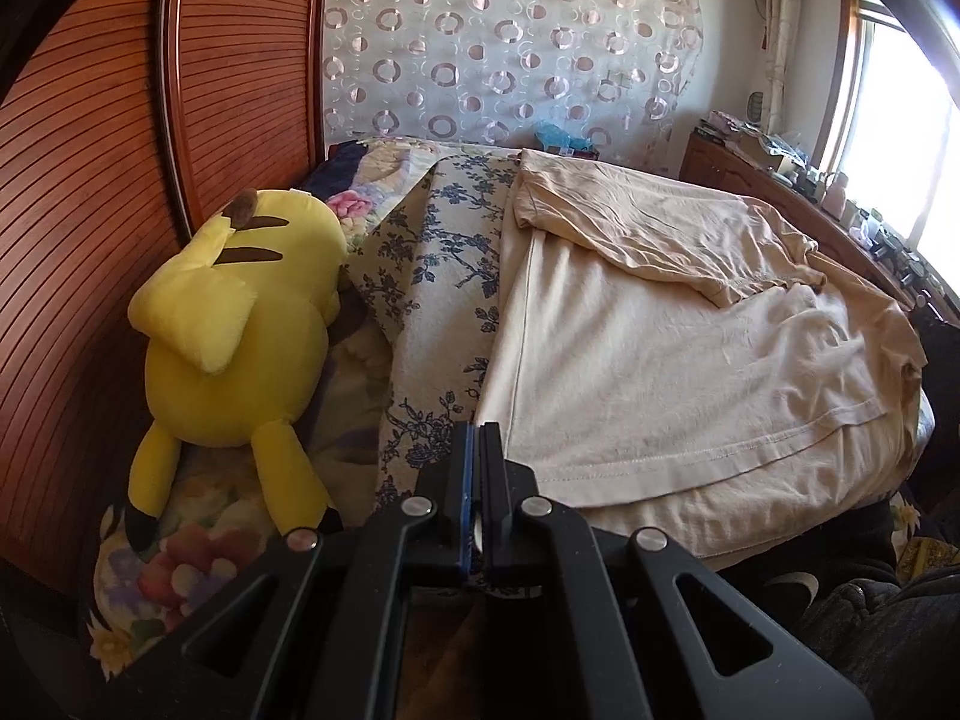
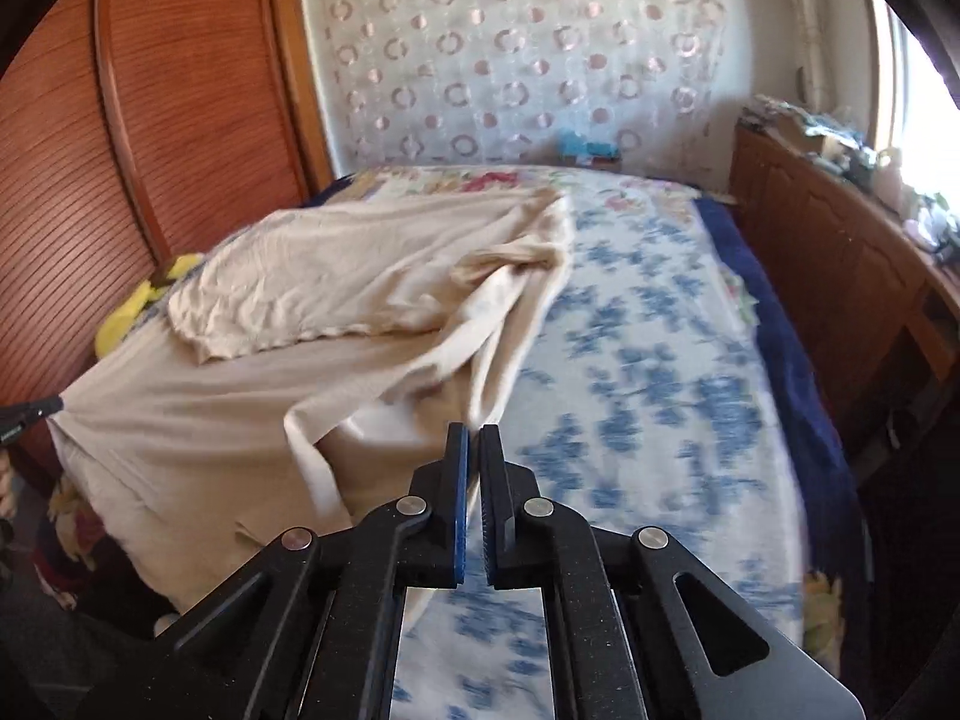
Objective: Fold small clothes
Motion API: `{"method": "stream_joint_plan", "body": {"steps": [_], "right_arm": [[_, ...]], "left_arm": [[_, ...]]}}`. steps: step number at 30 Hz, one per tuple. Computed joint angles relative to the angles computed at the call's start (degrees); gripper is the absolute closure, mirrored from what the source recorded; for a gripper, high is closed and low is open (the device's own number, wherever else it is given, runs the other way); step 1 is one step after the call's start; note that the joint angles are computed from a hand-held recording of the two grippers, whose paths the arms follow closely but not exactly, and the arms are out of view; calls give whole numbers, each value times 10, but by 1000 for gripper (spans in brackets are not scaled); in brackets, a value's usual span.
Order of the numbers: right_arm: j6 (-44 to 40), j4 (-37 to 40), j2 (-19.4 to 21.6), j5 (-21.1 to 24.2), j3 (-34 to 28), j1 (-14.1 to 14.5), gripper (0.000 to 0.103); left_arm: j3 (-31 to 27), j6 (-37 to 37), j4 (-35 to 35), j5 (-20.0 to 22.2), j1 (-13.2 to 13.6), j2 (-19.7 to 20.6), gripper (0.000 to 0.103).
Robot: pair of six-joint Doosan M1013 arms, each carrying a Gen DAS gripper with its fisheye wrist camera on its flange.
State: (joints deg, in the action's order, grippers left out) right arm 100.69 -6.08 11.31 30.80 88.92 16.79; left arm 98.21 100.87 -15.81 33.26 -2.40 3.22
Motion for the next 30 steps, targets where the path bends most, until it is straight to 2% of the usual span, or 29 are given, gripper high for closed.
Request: {"method": "stream_joint_plan", "body": {"steps": [4, 5, 8, 10, 11, 13, 18, 20, 21, 24, 27, 28, 29, 30], "right_arm": [[49, -39, -14, 8, 7, -24, 102], [74, -68, -16, 10, 10, -25, 102], [79, -68, -23, 12, 19, -31, 102], [88, -77, -21, 32, 19, -31, 102], [110, -106, -20, 42, 20, -27, 101], [132, -123, -20, 49, 24, -25, 96], [33, -17, -28, 17, 44, -17, 86], [-17, 39, -26, 17, 47, -13, 79], [-26, 49, -25, 19, 47, -11, 71], [-44, 72, -20, 28, 48, -8, 69], [-64, 100, -19, 38, 52, -9, 70], [-75, 113, -19, 41, 53, -10, 87], [-89, 126, -19, 42, 54, -12, 98], [-111, 143, -19, 45, 54, -14, 101]], "left_arm": [[0, -3, 2, 4, -1, 2, 103], [0, -3, 1, 5, -1, 2, 103], [-2, -1, 3, 11, -1, 3, 103], [-3, -8, 13, 13, -2, 5, 103], [-3, -5, 9, 14, -2, 5, 103], [-3, -5, 7, 14, -1, 4, 103], [-3, 1, 3, 14, 0, 4, 103], [-3, 1, 3, 14, -1, 3, 103], [-3, 1, 3, 14, -1, 3, 103], [-4, 3, 4, 16, -2, 3, 103], [-5, 3, 3, 16, -2, 3, 103], [-5, 3, 3, 16, -2, 3, 103], [-4, 3, 4, 16, -2, 3, 103], [-4, 2, 4, 16, -2, 3, 103]]}}
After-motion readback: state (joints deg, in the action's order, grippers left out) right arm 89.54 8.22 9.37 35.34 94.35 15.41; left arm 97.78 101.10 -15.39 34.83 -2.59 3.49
